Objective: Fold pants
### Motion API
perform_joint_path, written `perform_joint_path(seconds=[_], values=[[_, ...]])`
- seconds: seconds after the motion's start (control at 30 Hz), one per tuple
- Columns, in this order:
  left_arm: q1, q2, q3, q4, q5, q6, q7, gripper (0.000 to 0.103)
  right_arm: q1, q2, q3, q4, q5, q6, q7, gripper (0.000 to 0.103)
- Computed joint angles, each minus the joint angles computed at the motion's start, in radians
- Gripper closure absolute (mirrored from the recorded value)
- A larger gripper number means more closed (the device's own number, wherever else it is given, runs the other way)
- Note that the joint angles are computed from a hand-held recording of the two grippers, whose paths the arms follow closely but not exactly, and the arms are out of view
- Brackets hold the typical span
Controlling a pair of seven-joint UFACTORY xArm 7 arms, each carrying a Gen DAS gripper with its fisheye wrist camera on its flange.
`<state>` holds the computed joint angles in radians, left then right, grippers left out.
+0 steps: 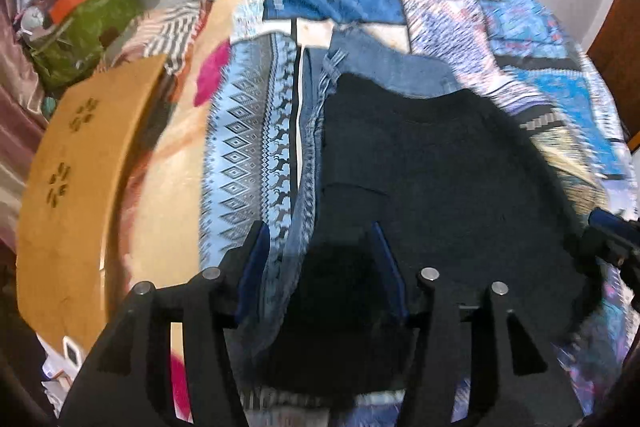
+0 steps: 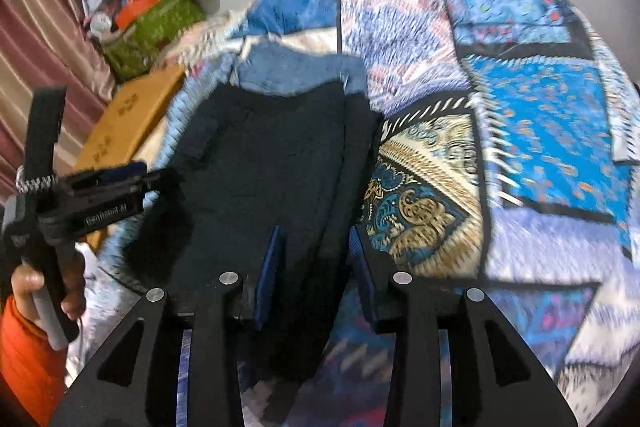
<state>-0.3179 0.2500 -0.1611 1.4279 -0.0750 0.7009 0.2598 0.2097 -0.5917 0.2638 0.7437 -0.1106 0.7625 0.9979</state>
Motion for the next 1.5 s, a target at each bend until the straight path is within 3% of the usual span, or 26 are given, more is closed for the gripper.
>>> perform_joint_path(seconds=[0.13,0.23,0.5,0.83,0.93,1.0,1.07,1.2,1.37,1.5], values=[[0.027,-0.181,-0.006,-0.123,-0.074,-0.046,0.083,0.050,-0.023,-0.086,0.081,0.096,-0.076,0.104,0.050,0.071],[0.031,-0.328,0.011,-0.193,-0.191,-0.052,0.172,0.050,-0.041,-0.133,0.137,0.191,-0.127,0.178,0.070,0.071],[-0.051,-0.719,0.166,-0.324,-0.465,-0.012,0.368,0.050,-0.135,-0.193,0.319,0.470,-0.230,0.324,0.072,0.071],[-0.107,-1.126,0.268,-0.503,-0.501,0.002,0.392,0.050,-0.370,-0.273,0.565,0.735,-0.231,0.444,0.003,0.071],[-0.116,-1.221,0.289,-0.550,-0.488,0.002,0.376,0.043,-0.436,-0.319,0.603,0.774,-0.210,0.475,-0.005,0.071],[-0.125,-1.272,0.299,-0.575,-0.479,-0.003,0.369,0.032,-0.466,-0.352,0.611,0.783,-0.186,0.487,-0.001,0.065],[-0.131,-1.316,0.301,-0.598,-0.464,-0.012,0.365,0.024,-0.493,-0.388,0.611,0.786,-0.164,0.499,0.004,0.048],[-0.140,-1.374,0.307,-0.623,-0.439,-0.016,0.338,0.005,-0.558,-0.436,0.611,0.825,-0.131,0.547,-0.028,0.026],[-0.139,-1.415,0.289,-0.656,-0.394,-0.040,0.311,0.000,-0.615,-0.485,0.589,0.854,-0.083,0.586,-0.071,0.004],[-0.148,-1.428,0.291,-0.661,-0.370,-0.018,0.289,0.000,-0.649,-0.524,0.566,0.858,-0.039,0.586,-0.095,0.000]])
